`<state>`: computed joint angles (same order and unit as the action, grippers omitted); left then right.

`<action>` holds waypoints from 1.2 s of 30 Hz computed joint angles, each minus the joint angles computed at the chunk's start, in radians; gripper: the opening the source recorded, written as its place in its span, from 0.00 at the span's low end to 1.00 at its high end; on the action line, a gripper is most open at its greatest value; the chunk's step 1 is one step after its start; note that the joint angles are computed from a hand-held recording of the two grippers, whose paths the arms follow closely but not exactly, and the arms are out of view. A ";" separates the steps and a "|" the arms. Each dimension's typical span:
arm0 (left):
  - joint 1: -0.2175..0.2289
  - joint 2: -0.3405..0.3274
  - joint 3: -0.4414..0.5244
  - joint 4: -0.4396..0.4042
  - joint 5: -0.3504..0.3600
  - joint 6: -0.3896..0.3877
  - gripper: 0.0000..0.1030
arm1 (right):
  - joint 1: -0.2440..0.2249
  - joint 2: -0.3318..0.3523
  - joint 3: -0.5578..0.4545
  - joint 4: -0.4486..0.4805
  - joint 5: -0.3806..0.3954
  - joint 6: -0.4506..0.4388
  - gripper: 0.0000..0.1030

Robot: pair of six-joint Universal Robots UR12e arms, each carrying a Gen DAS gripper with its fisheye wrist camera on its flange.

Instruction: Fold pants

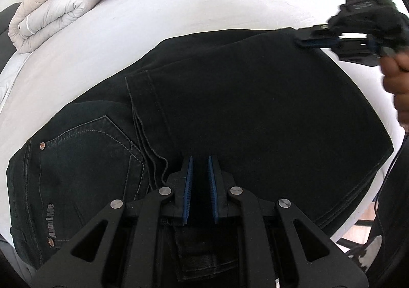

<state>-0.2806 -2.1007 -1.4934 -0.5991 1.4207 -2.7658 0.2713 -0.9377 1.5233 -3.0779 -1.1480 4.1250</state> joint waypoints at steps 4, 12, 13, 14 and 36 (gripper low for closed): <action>0.000 0.000 -0.009 0.014 0.007 0.004 0.12 | 0.000 0.004 0.023 -0.002 0.017 0.051 0.00; 0.008 -0.001 -0.013 0.021 -0.001 0.004 0.12 | 0.027 -0.029 0.102 -0.046 0.060 0.038 0.00; 0.008 -0.001 -0.013 0.022 -0.001 0.003 0.12 | 0.033 -0.037 0.119 -0.062 0.063 0.046 0.00; 0.009 -0.001 -0.013 0.023 -0.002 0.003 0.12 | 0.039 -0.042 0.134 -0.081 0.067 0.058 0.00; 0.103 0.074 -0.121 0.098 -0.243 -0.198 0.12 | 0.123 -0.150 0.289 -0.214 0.009 0.138 0.26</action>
<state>-0.1780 -2.0262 -1.6147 -0.5009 1.1773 -2.9636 0.3942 -1.0879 1.8128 -3.2919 -1.1392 4.2635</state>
